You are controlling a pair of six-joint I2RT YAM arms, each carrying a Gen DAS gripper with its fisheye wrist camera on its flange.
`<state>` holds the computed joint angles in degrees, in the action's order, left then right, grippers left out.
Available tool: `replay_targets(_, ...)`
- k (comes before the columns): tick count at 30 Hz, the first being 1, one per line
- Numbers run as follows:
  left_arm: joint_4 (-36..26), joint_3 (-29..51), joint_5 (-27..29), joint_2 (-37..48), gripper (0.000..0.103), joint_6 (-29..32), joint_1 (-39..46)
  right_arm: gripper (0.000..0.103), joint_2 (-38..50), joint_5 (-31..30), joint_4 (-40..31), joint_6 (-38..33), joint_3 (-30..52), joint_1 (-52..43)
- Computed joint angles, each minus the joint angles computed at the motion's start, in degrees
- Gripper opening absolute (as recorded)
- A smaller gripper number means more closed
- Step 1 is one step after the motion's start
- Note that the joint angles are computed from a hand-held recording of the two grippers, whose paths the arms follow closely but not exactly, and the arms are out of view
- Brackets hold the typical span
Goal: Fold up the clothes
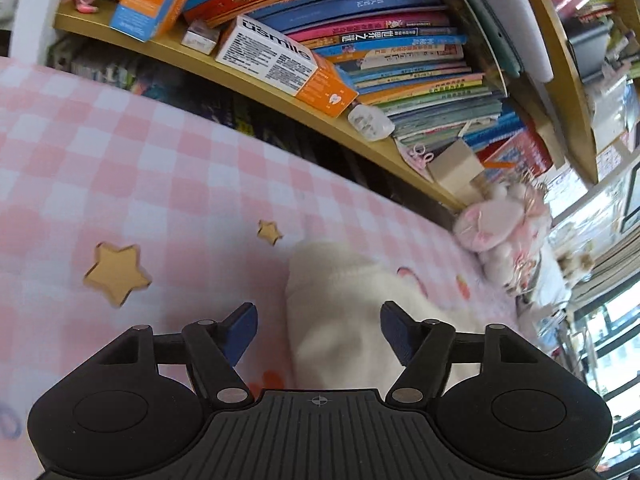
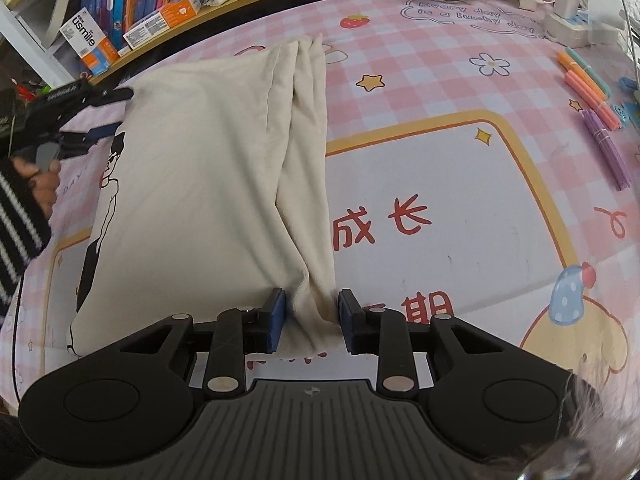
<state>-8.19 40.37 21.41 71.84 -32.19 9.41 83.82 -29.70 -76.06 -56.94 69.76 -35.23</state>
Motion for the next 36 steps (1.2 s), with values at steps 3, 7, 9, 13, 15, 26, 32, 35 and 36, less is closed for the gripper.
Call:
replay_targets(3,1.88,1.62,1.76,3.11,0.067,-0.63,0.71,0.027,-0.38,0.43,0.28,0.9,-0.18,0.36)
replay_targets(7,4.15,1.98,0.27,4.53,0.029,-2.31,-0.14,0.028,-0.61,0.55,0.64,1.79,-0.49,0.37)
replay_targets(9,6.53,0.29,-3.06,1.84,0.013,0.23,-2.62,0.028,-0.5,0.61,0.66,2.09,-0.43,0.4)
replay_targets(13,9.56,-2.85,-16.57,-5.55,0.014,12.53,-11.95,0.028,0.12,0.79,0.19,1.87,0.3,0.32)
replay_targets(15,4.7,1.23,-18.49,0.31,0.017,12.05,-11.37,0.028,0.12,0.77,0.08,1.87,0.34,0.06)
replay_targets(26,-2.41,-0.41,-18.35,-4.51,0.075,7.6,-6.67,0.028,-1.06,0.22,0.81,1.74,-0.78,-0.56)
replay_targets(32,-19.16,-5.42,-18.87,-23.52,0.076,4.9,-11.69,0.029,-0.34,-0.38,0.23,-0.43,-0.17,-1.12)
replay_targets(35,-28.07,-6.25,-26.53,-32.5,0.08,-2.52,-21.98,0.029,0.41,-0.95,-0.3,-2.09,0.33,-1.65)
replay_targets(36,-30.71,-5.91,-30.49,-34.0,0.08,-5.98,-26.92,0.029,0.47,-1.21,-0.32,-2.5,0.28,-1.88)
